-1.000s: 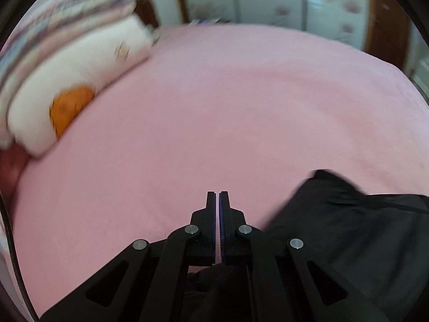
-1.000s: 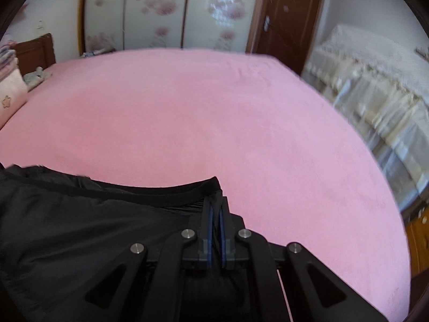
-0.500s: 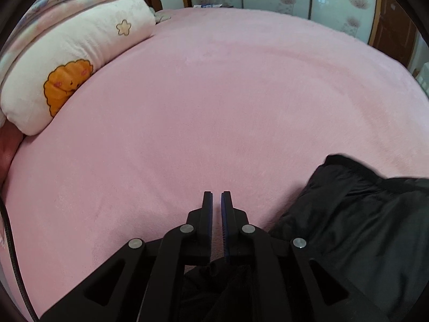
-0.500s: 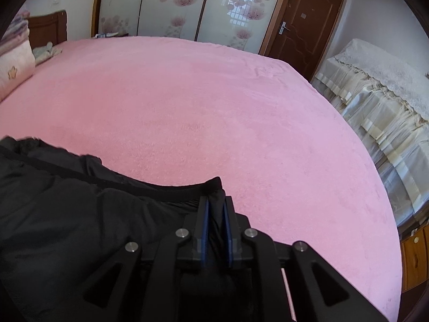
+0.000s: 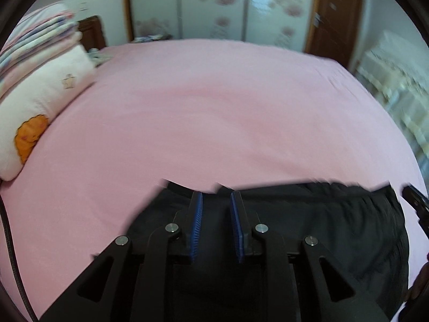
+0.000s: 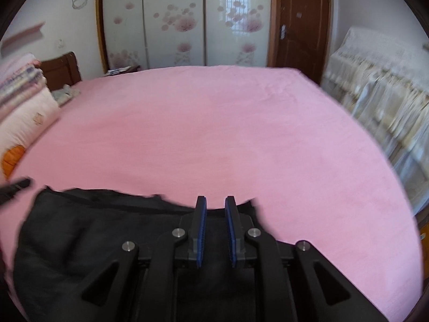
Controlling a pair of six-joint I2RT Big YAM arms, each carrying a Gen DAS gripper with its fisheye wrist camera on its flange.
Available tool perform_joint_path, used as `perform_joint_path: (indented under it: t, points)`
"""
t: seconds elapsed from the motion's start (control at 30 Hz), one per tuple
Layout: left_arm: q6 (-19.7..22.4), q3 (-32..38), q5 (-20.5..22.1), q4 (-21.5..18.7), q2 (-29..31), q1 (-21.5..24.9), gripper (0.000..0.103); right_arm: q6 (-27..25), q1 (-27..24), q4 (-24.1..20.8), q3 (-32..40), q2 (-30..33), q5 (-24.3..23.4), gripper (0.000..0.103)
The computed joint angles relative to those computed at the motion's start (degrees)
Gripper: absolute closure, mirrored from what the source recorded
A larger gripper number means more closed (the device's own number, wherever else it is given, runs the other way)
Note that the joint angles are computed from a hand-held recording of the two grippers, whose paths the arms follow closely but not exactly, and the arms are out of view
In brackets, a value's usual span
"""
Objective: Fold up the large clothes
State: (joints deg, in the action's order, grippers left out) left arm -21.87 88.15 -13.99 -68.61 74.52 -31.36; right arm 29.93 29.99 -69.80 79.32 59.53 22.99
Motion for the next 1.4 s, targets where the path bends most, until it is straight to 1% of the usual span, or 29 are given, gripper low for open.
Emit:
perform_joint_path:
  t: [0.07, 0.17, 0.2, 0.3, 0.33, 0.37, 0.4, 0.43, 0.47, 0.53, 0.6, 0.67, 0.77, 0.9, 0.93, 1.1, 1.17, 1.2, 1.27, 1.37, 1.4]
  points:
    - [-0.39, 0.42, -1.62, -0.56, 1.48, -3.12, 0.084, 2.33, 2.35, 1.19, -0.13, 0.72, -0.67, 0.089]
    - [-1.17, 0.51, -6.66, -1.19, 3.81, -6.3, 0.084, 3.33, 4.62, 3.05, -1.11, 2.05, 0.68, 0.089]
    - [-1.96, 0.34, -7.34, -1.41, 4.41, -6.7, 0.084, 3.56, 5.03, 3.17, -1.5, 2.4, 1.36, 0.089]
    - [-3.82, -0.57, -6.88, -0.72, 5.19, -5.67, 0.083, 5.79, 5.56, 2.89, -3.19, 3.96, 3.06, 0.089]
    - [-4.43, -0.89, -6.4, -0.66, 5.31, -5.12, 0.083, 6.36, 5.01, 3.26, -3.91, 4.07, 2.87, 0.089]
    - [-4.8, -1.23, -5.74, -0.71, 5.39, -4.57, 0.083, 7.14, 3.8, 3.83, -4.87, 3.97, 1.59, 0.089]
    - [-5.11, -1.39, -5.71, -0.77, 5.61, -4.42, 0.08, 7.77, 3.59, 4.23, -5.52, 3.67, 1.12, 0.089]
    - [-4.83, -1.78, -5.67, -0.49, 5.63, -3.88, 0.08, 7.74, 2.65, 5.17, -6.4, 3.36, 0.29, 0.089]
    - [-4.62, -2.15, -6.11, -0.33, 5.62, -3.7, 0.08, 7.66, 2.24, 5.15, -6.7, 3.32, 0.3, 0.089]
    - [-3.95, -3.13, -7.7, -0.06, 5.61, -3.77, 0.08, 6.84, 1.52, 4.73, -6.99, 3.61, 0.43, 0.089]
    - [-4.45, -3.94, -8.82, -0.16, 5.57, -4.02, 0.08, 5.33, 0.67, 4.42, -7.13, 4.1, 0.42, 0.09]
    - [-5.02, -4.5, -8.83, -0.53, 5.34, -4.02, 0.08, 4.06, -0.01, 3.94, -7.49, 3.91, 1.05, 0.092]
    - [-4.78, -5.33, -8.61, -0.68, 5.07, -3.33, 0.08, 2.6, -1.43, 3.53, -8.61, 2.74, 1.4, 0.093]
    - [-4.29, -5.83, -7.83, -0.8, 4.72, -2.18, 0.08, 0.43, -4.13, 3.38, -10.95, 0.36, 1.38, 0.093]
    - [-3.14, -5.62, -7.32, -0.41, 5.04, -0.83, 0.08, 0.2, -4.88, 3.11, -11.44, -0.17, 1.45, 0.093]
    - [-2.81, -7.16, -5.0, -0.12, 3.18, 1.12, 0.08, 0.11, -8.83, 0.42, -13.14, -1.91, 2.58, 0.093]
    - [-1.38, -7.77, -3.79, 0.24, 2.29, 2.33, 0.08, 0.89, -10.42, -1.05, -13.56, -2.68, 2.22, 0.09]
    - [-0.93, -7.96, -3.03, 0.26, 1.66, 2.66, 0.079, 1.18, -10.99, -1.54, -13.69, -3.17, 1.93, 0.088]
    - [-0.85, -8.26, -2.91, -0.28, 0.55, 2.5, 0.077, 1.6, -11.57, -2.22, -13.67, -4.41, 1.69, 0.087]
    - [-1.06, -8.5, -4.59, -1.85, -1.55, 1.9, 0.06, 2.88, -10.24, -5.28, -12.55, -5.36, 4.66, 0.087]
    - [-1.14, -8.38, -5.38, -2.51, -2.3, 1.56, 0.049, 3.17, -9.63, -5.79, -12.38, -6.07, 4.91, 0.087]
